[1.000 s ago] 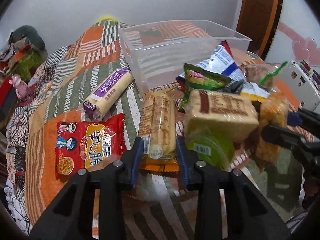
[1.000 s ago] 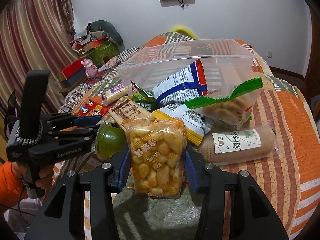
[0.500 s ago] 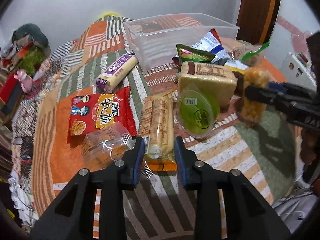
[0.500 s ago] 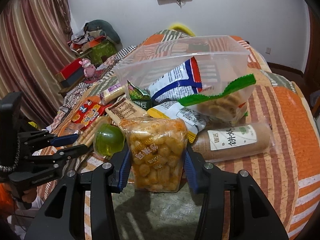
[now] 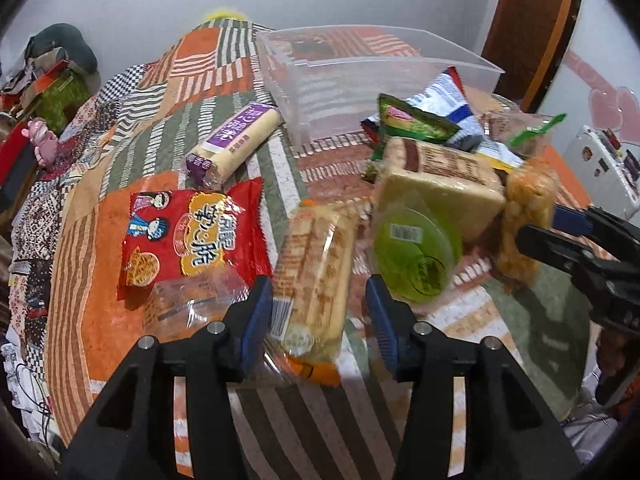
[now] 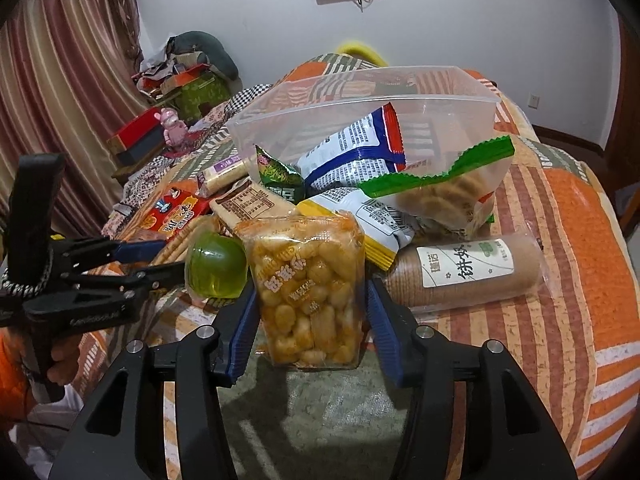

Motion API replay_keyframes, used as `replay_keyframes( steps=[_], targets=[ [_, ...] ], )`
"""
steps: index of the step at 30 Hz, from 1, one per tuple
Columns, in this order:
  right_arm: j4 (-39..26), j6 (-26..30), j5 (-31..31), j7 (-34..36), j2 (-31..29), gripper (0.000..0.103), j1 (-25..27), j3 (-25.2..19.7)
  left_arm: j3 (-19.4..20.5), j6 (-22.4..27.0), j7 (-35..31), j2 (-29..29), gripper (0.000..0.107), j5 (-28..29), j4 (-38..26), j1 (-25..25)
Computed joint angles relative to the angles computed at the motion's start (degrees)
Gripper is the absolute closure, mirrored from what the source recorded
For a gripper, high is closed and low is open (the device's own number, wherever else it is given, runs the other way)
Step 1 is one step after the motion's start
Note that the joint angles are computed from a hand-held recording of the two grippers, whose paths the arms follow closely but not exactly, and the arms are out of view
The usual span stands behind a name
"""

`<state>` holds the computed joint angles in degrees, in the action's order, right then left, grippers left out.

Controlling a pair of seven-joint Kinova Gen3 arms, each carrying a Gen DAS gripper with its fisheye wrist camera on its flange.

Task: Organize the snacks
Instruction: 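Reach the left tool to the bagged stick biscuit while the right tool reaches the puffed corn bag, then close the left tool on the stick biscuit while the right tool grasps the corn bag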

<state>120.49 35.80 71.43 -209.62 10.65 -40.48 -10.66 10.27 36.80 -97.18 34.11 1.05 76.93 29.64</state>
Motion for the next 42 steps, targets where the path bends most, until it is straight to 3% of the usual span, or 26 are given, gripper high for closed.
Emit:
replay_keyframes(
  steps=[5,8,10,16,19,31,42],
  targets=[
    [-0.7,1.1,0.4,-0.2,0.9,0.052,-0.5,0.0,-1.0,-2.0,1.4,0.9,0.06,-0.7,-0.3,0.9],
    [-0.8,2.1,0.8,-0.9,1.3,0.054,-1.1,0.1,-1.5,-2.5,1.9,1.0,0.074,-1.8,-0.1,1.7],
    [0.0,1.4,1.9,-2.3,0.8,0.06,-1.0,0.1,-2.5,-3.9,3.1,0.6,0.076,-2.9,0.9,2.8],
    [0.7,2.1,2.9,-3.6,-0.3,0.061,-0.9,-0.6,-1.6,-9.4,3.5,-3.5,0.086,-3.4,6.4,1.6],
    [1.6,3.3,4.4,-5.6,-1.2,0.061,-1.2,-1.4,-0.8,-9.4,3.0,-4.6,0.086,-2.9,7.0,0.9],
    [1.6,9.1,2.7,-1.9,-5.0,0.062,-0.9,-3.6,-1.3,-11.8,5.5,-8.7,0.086,-4.4,9.1,1.8],
    [-1.5,12.5,4.8,2.8,-6.6,0.062,2.2,-3.5,-3.0,-14.0,9.6,-8.5,0.086,-6.7,4.3,5.2]
  ],
)
